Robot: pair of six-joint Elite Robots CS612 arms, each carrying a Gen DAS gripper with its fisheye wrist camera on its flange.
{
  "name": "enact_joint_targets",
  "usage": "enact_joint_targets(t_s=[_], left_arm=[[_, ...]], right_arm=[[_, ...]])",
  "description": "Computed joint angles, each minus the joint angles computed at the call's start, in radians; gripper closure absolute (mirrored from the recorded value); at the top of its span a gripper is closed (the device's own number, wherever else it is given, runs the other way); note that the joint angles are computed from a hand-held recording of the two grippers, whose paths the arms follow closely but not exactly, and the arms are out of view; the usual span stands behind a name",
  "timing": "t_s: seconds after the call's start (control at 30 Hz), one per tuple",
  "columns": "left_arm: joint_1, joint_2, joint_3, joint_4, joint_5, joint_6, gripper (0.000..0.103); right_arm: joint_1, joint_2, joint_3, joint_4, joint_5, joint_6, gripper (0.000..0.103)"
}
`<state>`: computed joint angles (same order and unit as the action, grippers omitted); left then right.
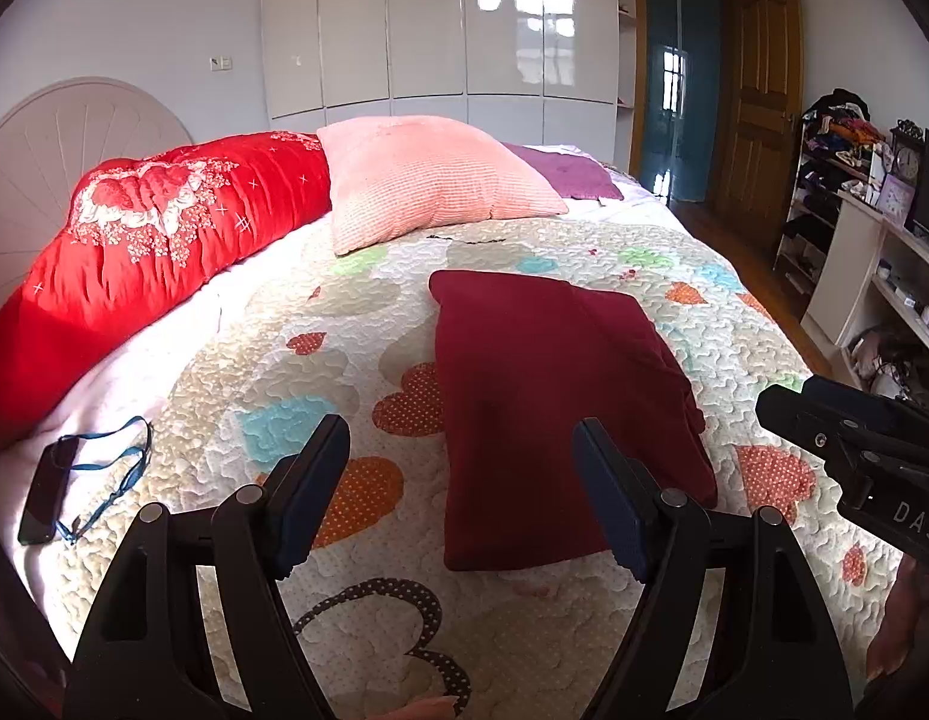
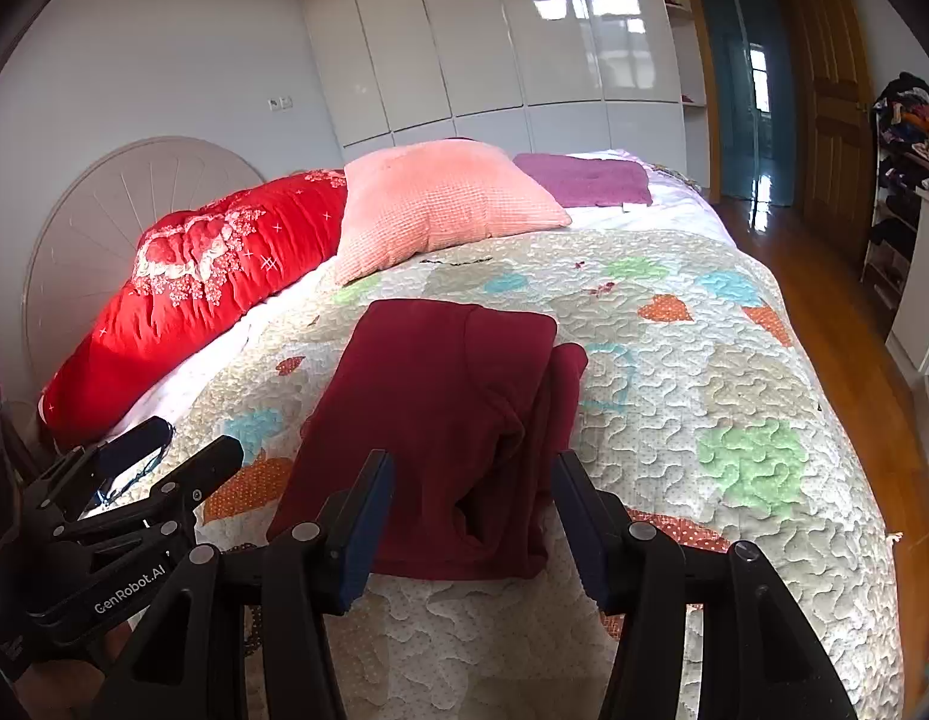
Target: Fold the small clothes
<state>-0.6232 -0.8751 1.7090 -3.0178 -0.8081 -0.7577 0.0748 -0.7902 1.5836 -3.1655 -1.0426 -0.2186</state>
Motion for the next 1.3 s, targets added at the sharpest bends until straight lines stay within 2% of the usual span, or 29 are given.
enact_joint_targets(t_s=[1.3], left_arm=[[0.002,0.007,-0.009,0.035,-0.01,-0.005,0.026]], right_arm=[[0.001,0.01,-0.014,0.06,0.012,-0.01,0.048]])
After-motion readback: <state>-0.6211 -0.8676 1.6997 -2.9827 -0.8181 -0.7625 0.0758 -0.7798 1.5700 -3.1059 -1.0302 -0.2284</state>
